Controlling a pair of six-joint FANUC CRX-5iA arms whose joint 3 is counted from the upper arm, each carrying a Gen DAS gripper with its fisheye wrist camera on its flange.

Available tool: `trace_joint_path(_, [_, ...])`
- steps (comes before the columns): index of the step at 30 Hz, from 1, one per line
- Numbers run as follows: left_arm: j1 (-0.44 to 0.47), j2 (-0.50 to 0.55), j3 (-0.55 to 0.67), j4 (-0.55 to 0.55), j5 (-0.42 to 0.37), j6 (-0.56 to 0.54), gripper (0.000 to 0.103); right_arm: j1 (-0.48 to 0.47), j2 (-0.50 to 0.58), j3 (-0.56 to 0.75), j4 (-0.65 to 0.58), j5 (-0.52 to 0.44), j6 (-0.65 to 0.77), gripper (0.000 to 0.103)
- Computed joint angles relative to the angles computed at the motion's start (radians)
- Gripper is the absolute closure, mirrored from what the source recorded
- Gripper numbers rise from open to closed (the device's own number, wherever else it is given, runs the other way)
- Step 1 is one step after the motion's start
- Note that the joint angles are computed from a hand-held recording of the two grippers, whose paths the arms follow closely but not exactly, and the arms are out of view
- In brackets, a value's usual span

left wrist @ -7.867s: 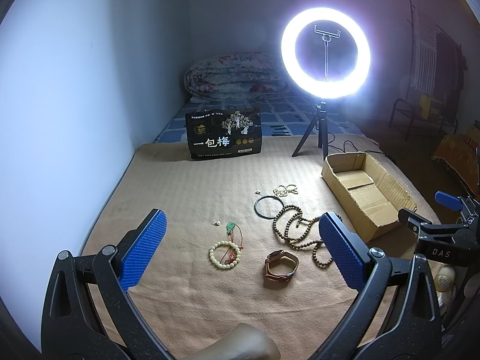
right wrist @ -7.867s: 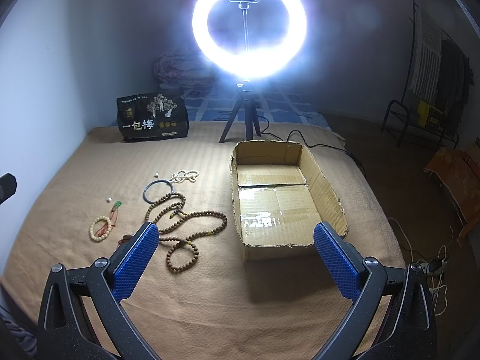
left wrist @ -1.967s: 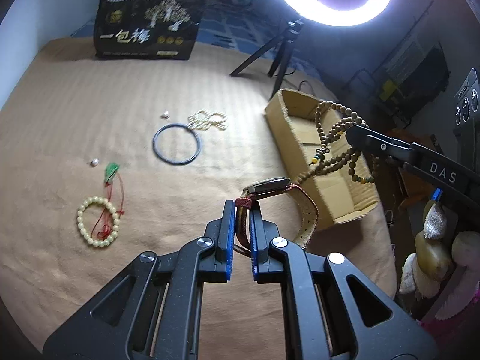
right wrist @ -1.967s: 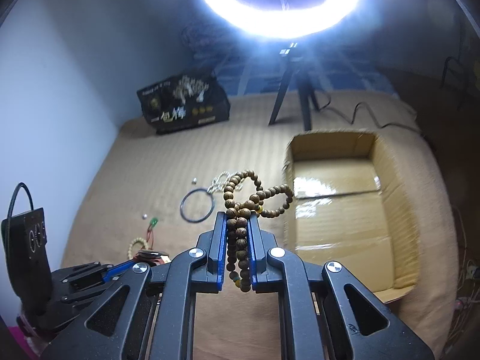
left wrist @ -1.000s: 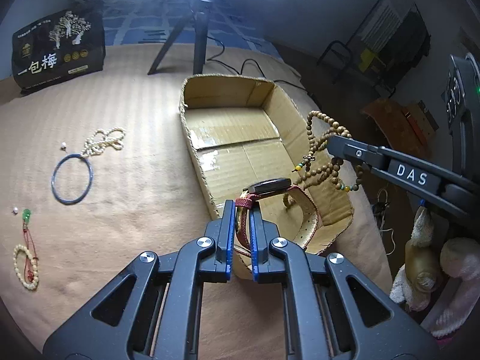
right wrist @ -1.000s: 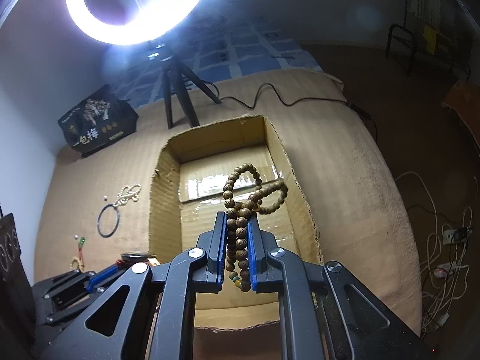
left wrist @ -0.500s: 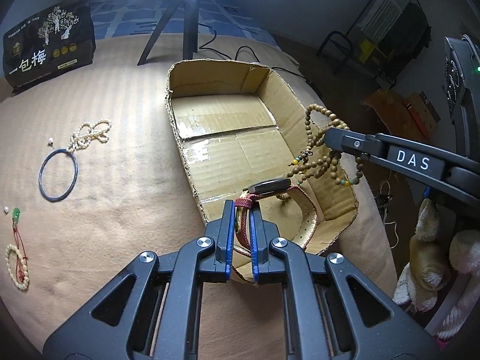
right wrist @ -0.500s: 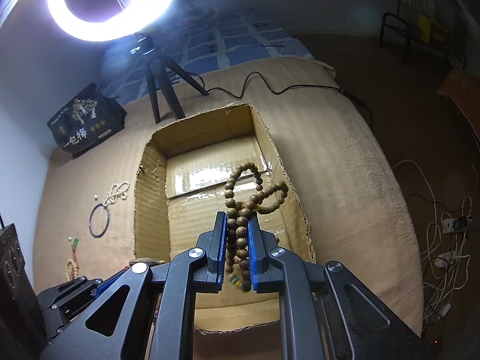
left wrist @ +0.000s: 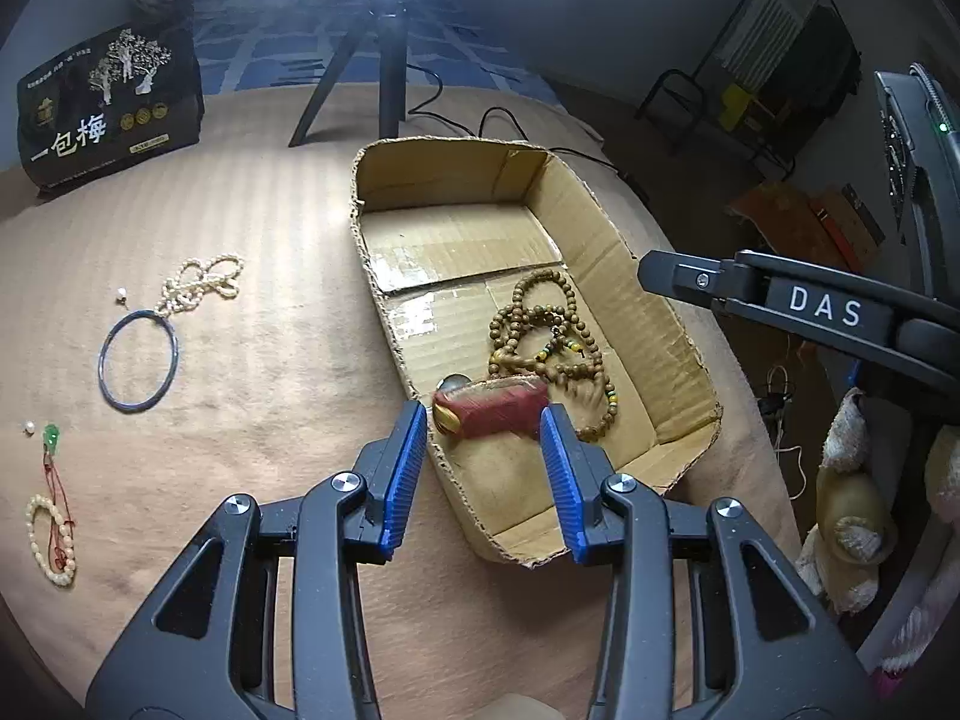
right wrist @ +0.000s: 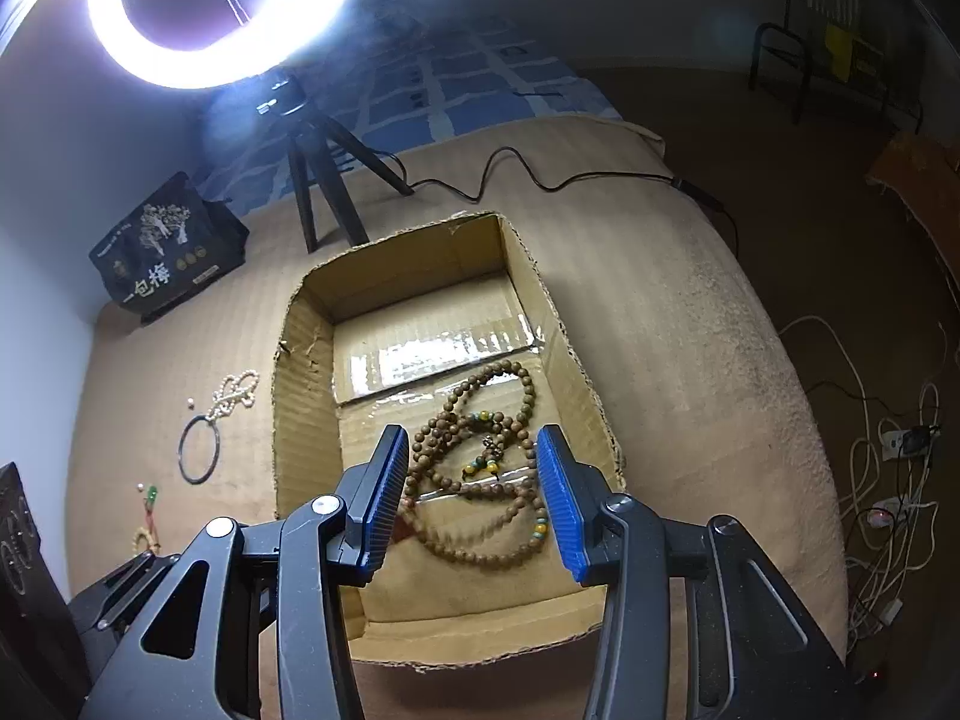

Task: Organize jewelry
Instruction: 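Carry the watch and mala into the cardboard box and open both tools, then grasp the jade-bead bracelet with the left tool while the right tool grasps the blue bangle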

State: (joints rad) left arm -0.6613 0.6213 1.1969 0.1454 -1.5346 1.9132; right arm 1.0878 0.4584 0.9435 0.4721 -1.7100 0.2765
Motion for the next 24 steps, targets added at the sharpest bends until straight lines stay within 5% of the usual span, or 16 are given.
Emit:
trace_joint_path(13, [0.024,-0.102,-0.136,-0.031,0.051,-0.01,0.063,0.014,0.046,0.064,0.031,0.011,0.033,0.058])
trace_joint_path(24, [0.095,-0.255,-0.336,-0.051,0.089,-0.047,0.063,0.05,0.171,0.23,0.135,0.036,0.157,0.029])
